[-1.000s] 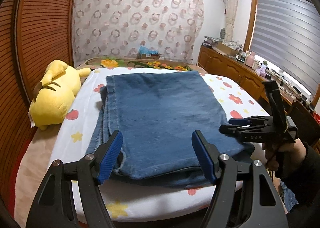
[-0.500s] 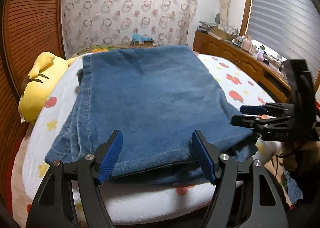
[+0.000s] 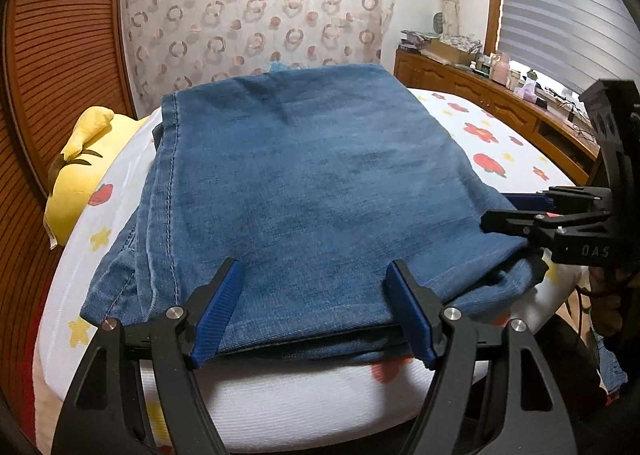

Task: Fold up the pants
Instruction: 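Grasp the jeans end with the right tool and fold it over the stack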

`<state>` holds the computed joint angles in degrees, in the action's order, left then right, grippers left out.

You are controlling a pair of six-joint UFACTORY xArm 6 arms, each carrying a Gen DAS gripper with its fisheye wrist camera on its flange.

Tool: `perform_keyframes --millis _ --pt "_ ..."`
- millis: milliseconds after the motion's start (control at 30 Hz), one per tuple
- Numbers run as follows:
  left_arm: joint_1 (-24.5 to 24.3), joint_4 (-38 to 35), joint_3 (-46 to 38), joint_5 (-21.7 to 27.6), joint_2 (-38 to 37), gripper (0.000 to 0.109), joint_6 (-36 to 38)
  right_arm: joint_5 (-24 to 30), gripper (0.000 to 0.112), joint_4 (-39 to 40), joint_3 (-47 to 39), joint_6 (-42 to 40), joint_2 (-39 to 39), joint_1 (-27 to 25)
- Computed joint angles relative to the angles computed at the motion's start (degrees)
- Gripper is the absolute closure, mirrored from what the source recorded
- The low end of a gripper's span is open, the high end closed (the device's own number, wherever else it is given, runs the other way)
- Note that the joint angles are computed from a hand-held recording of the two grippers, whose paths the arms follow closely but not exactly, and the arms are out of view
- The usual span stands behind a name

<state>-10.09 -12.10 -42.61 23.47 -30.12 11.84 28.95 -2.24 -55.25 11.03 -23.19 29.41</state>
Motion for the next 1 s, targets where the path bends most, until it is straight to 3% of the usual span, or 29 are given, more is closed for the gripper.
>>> perform_keyframes --millis 100,233,333,567,633,1000 --pt "0.0 0.0 0.7 -0.9 -0.2 0.033 0.3 0.0 0.074 1.2 -0.4 -0.7 0.5 0.3" --pt "0.0 -0.9 1.1 -1.6 -0.4 0.033 1.4 -1.8 0.099 5.8 -0.4 -3.8 0.5 0.5" --pt "0.1 -1.3 1.3 -1.7 -0.5 0.033 1.6 -3.2 0.102 12.0 -0.8 -8.7 0.0 0.5" --pt "0.8 -7.6 0.6 0.5 -0.9 0.033 6.4 -4.6 0.102 16.5 -3.1 -14.5 -0.5 1.6" --pt "1.9 -11.4 -0.1 1.9 -1.4 0.033 8.2 -4.9 0.102 16.0 -4.4 -14.6 0.2 2.2" --pt "9.9 -16.3 -0.5 3.6 -6.6 0.033 10.9 -5.4 0.103 19.2 -13.8 -20.8 7.5 6.7"
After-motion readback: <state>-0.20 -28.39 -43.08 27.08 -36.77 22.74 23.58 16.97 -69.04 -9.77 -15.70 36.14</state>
